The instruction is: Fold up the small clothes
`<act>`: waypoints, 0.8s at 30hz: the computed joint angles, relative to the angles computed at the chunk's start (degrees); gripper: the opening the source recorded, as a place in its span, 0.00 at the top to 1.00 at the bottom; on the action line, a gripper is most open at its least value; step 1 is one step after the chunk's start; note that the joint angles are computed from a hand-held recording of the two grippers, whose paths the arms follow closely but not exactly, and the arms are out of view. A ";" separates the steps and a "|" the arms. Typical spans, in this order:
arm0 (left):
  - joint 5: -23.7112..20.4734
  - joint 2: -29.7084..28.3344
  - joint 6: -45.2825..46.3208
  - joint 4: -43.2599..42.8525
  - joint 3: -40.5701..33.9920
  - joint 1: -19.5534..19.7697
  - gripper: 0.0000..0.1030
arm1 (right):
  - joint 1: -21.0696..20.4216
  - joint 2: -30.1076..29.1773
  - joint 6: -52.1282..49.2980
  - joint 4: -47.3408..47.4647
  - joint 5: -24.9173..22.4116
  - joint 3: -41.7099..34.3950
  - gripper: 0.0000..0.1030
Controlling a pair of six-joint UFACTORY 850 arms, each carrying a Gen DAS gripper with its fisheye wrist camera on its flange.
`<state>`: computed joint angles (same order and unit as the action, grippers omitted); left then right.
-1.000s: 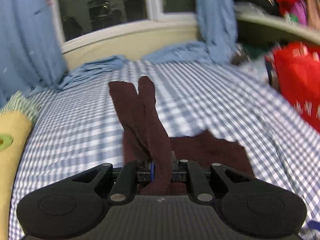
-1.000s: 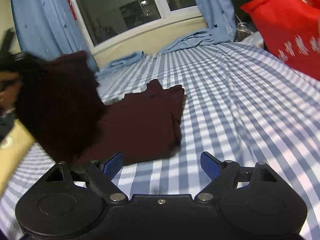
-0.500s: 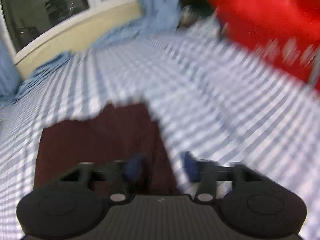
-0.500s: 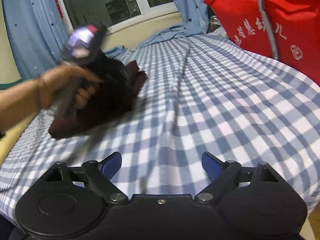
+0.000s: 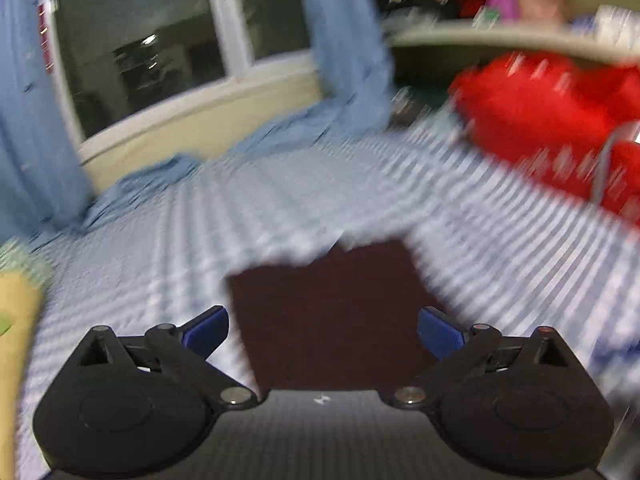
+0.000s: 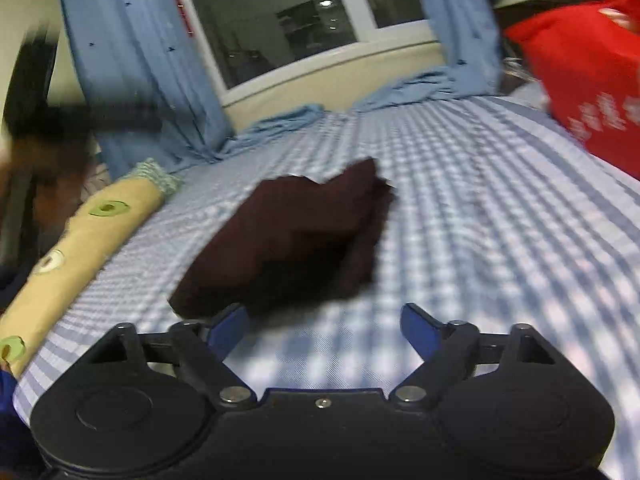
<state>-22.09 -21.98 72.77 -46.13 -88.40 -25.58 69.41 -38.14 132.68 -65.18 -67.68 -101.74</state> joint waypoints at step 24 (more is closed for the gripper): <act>12.56 -3.21 -5.79 -4.75 10.05 2.94 0.04 | -10.37 0.71 13.87 -22.68 6.45 -0.55 0.82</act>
